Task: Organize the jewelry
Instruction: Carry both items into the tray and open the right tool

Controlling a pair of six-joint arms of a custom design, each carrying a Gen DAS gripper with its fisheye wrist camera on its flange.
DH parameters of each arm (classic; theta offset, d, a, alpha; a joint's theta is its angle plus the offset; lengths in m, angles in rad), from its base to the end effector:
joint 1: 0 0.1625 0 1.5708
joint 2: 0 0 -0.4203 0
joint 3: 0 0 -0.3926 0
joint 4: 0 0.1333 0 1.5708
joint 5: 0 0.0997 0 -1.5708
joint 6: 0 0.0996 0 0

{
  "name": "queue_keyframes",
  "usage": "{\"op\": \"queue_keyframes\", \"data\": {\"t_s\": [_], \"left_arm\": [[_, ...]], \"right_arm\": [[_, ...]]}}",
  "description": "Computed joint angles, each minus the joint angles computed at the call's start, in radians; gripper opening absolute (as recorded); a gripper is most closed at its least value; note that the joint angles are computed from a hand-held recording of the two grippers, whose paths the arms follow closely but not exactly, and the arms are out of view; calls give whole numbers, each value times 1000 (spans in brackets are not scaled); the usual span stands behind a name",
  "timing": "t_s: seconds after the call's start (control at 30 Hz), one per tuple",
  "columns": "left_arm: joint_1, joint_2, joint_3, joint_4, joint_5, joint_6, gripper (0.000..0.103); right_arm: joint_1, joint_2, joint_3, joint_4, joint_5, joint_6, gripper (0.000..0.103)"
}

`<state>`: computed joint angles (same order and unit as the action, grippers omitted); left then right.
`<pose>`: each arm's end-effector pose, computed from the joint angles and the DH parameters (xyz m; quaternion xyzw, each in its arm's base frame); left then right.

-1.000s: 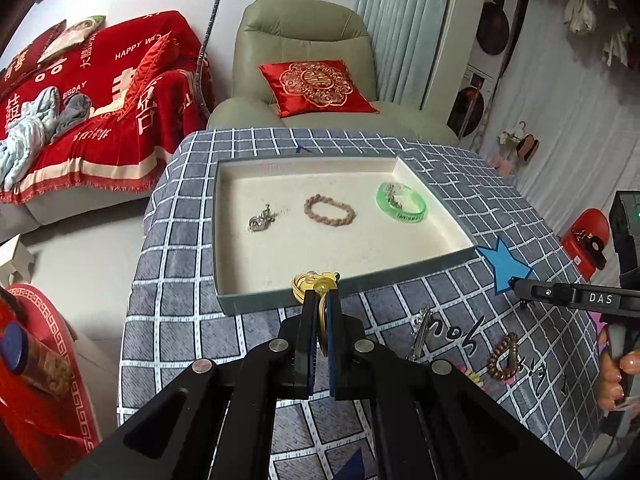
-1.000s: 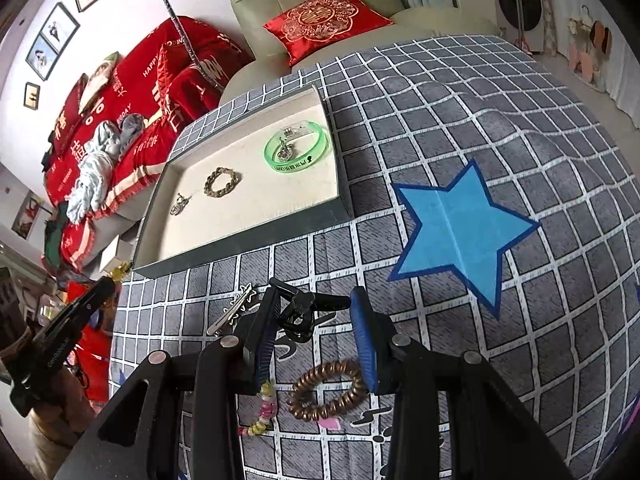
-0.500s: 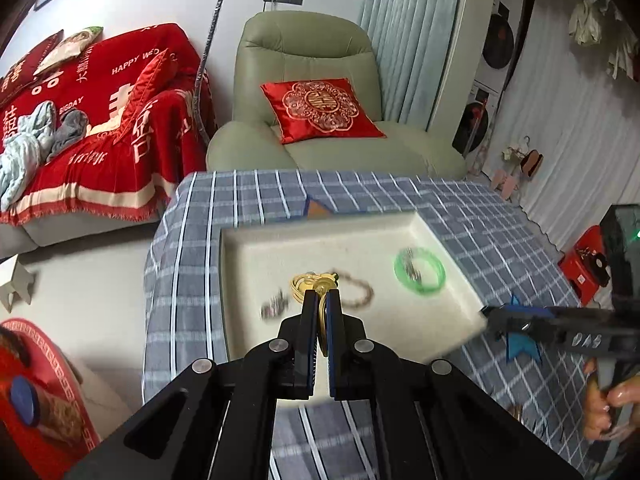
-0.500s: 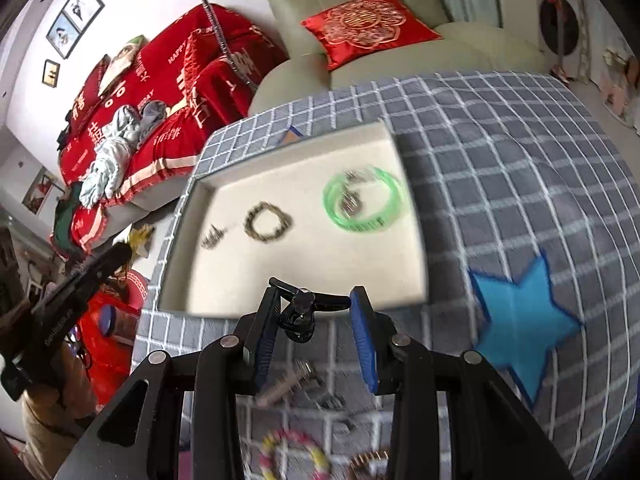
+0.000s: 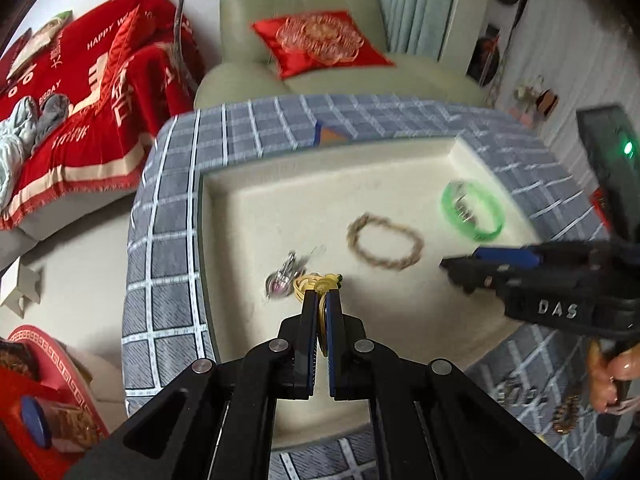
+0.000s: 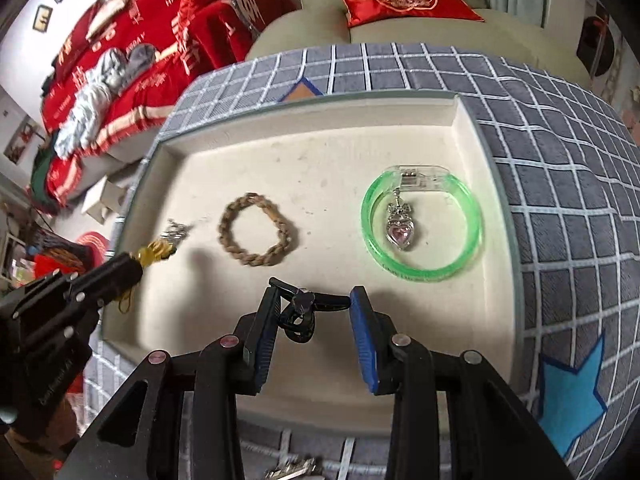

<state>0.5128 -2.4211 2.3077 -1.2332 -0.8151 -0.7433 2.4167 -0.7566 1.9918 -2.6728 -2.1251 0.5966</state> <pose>-0.0364 -0.2519 0.3914 0.1855 0.9058 -0.2227 0.3092 0.4447 -0.2859 -0.0169 0.1374 -0.9500 0.1322 0.2473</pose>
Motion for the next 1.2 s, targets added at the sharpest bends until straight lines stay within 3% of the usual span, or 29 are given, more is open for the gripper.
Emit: {"op": "queue_keyframes", "data": {"t_s": [0.17,0.33,0.4,0.6,0.63,0.77,0.87,1.03,1.2], "left_arm": [[30,39,42,-28,61,15,20],[79,90,81,-127,138,35,20],[76,93,94,-126,177,10,20],[61,85,104,-106,204,-16,20],[60,83,103,-101,205,-20,20],[54,76,98,-83,199,-43,20],[44,71,98,-73,196,-56,20],[11,57,89,-27,194,-105,20],[-32,41,73,22,194,-154,20]], "right_arm": [[0,47,-53,10,-74,-53,39],[-20,73,-76,-43,-96,-69,39],[-22,80,-83,-52,-108,-81,39],[-24,95,-88,-91,-98,-105,40],[-24,93,-87,-93,-92,-102,41],[-29,80,-69,-146,-52,-104,64],[-21,56,-51,-180,-35,-88,71],[-6,-8,11,-259,6,-49,73],[21,-80,86,-281,0,14,75]]}}
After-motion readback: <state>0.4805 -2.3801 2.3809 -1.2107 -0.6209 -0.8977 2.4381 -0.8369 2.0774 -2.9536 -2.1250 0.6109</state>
